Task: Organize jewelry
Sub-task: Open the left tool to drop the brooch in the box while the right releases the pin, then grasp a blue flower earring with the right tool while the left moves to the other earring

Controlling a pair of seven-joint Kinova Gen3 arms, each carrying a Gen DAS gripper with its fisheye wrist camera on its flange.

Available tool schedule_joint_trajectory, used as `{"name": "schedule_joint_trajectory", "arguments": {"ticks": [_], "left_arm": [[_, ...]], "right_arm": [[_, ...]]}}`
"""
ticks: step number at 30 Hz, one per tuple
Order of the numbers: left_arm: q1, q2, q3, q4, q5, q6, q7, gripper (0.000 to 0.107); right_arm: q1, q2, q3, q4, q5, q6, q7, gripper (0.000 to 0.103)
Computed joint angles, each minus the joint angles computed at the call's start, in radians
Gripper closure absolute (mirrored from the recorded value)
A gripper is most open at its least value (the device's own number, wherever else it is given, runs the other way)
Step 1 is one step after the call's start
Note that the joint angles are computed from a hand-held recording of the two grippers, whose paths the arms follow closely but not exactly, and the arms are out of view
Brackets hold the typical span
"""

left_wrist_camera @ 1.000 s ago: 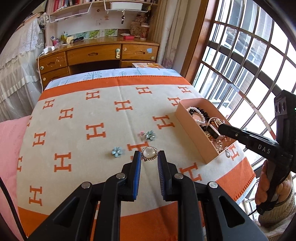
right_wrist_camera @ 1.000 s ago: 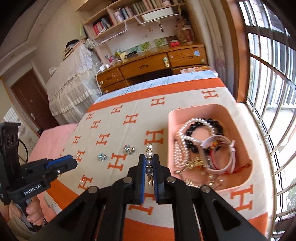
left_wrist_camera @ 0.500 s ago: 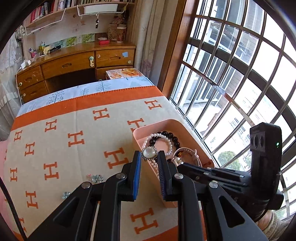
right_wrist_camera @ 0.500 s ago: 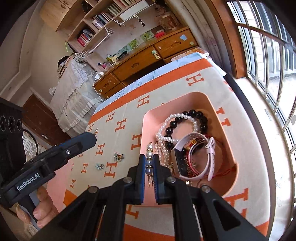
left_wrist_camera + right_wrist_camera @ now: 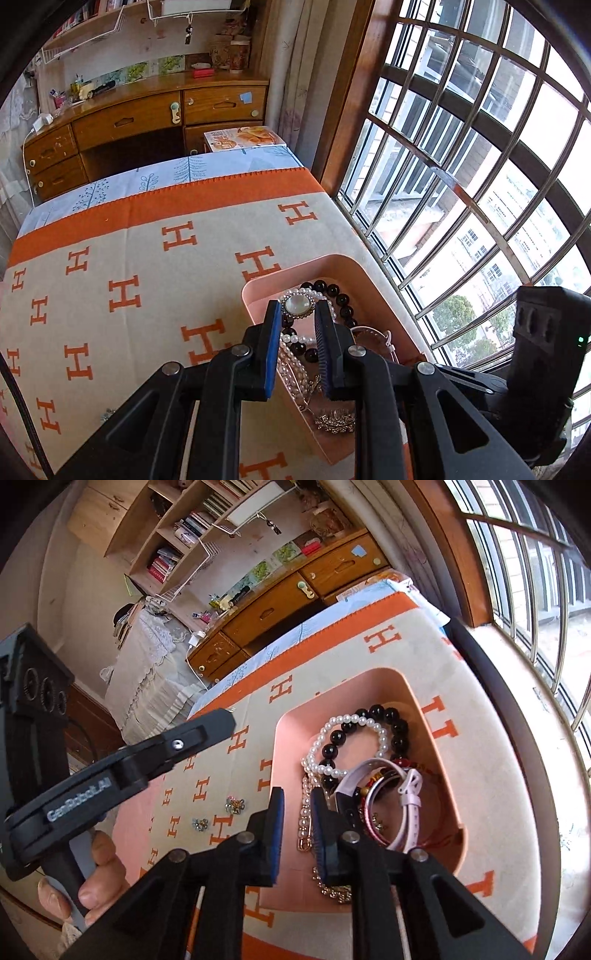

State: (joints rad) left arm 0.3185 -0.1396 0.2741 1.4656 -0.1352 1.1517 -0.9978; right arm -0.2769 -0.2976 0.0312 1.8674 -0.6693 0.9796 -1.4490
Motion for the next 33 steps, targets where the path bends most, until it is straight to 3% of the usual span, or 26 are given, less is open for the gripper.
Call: {"name": "schedule_joint_trajectory", "arguments": {"ticks": [6,9,11,12,20,33], "left_arm": [[0.020,0.034,0.021,0.020,-0.045,-0.021,0.065,0.090],[0.034,0.019,0.034,0.049,-0.087,-0.036,0.123,0.064],[0.037,-0.006,0.056,0.075,-0.134,-0.043,0.182,0.028],[0.037,-0.017,0.073,0.083,-0.165,-0.038,0.209,0.025],[0.016,-0.099,0.143,0.096,-0.241,0.040,0.279,0.024],[-0.124,-0.285,0.224,0.121,-0.193,0.133,0.262,0.024]], "right_arm": [[0.024,-0.061,-0.052,-0.007,0.139,-0.008,-0.079,0.088],[0.020,-0.068,-0.061,-0.017,0.192,0.011,-0.108,0.088],[0.017,-0.068,-0.067,-0.027,0.222,0.028,-0.122,0.088],[0.014,-0.068,-0.070,-0.034,0.234,0.036,-0.127,0.088],[0.000,-0.102,-0.119,-0.042,0.299,0.036,-0.205,0.088],[-0.037,-0.180,-0.250,-0.079,0.404,0.052,-0.351,0.088]]}}
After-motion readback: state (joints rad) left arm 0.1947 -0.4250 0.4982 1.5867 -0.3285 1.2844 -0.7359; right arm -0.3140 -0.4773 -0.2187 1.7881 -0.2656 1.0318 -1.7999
